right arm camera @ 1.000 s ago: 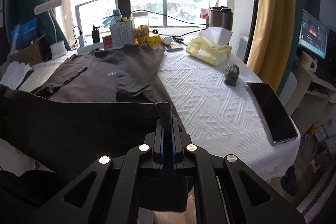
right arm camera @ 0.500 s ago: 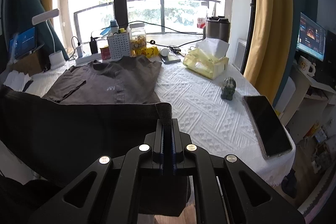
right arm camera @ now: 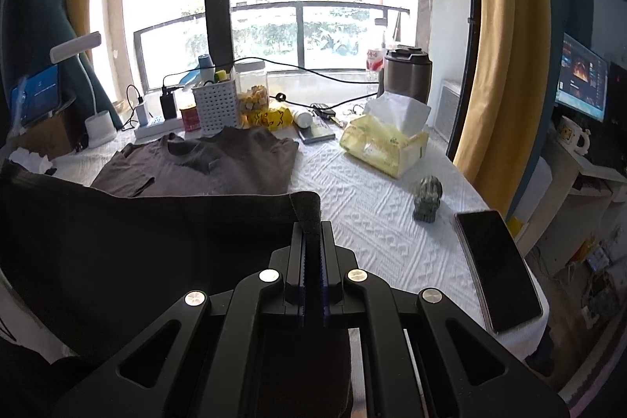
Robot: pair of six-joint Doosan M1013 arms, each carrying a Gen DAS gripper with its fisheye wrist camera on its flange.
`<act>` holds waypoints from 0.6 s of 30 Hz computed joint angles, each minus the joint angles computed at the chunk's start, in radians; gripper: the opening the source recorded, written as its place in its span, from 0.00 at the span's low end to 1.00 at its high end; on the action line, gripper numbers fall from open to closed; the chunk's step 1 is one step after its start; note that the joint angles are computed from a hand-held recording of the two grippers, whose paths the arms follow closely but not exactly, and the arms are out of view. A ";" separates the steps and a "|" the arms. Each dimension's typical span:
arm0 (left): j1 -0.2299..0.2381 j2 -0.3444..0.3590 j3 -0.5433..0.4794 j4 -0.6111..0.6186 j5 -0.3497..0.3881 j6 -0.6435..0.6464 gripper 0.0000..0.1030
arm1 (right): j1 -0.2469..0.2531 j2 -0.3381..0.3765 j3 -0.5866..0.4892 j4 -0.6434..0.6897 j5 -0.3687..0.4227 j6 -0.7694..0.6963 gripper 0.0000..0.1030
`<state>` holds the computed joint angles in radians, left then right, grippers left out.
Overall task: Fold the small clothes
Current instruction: 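Lift the hem with both tools and carry it toward the collar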
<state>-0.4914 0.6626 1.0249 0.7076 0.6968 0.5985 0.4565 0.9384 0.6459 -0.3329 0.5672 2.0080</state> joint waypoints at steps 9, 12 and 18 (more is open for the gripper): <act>0.013 0.034 -0.069 -0.027 0.014 0.052 0.04 | -0.007 0.061 -0.131 0.037 0.058 -0.044 0.06; 0.018 0.045 -0.090 -0.032 0.018 0.064 0.04 | -0.009 0.098 -0.208 0.057 0.092 -0.073 0.06; 0.027 0.075 -0.147 -0.049 0.037 0.086 0.04 | -0.015 0.200 -0.421 0.113 0.188 -0.144 0.07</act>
<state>-0.4644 0.7374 0.8775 0.6586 0.7342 0.6850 0.4415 1.1384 0.2250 -0.2199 0.7548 1.8642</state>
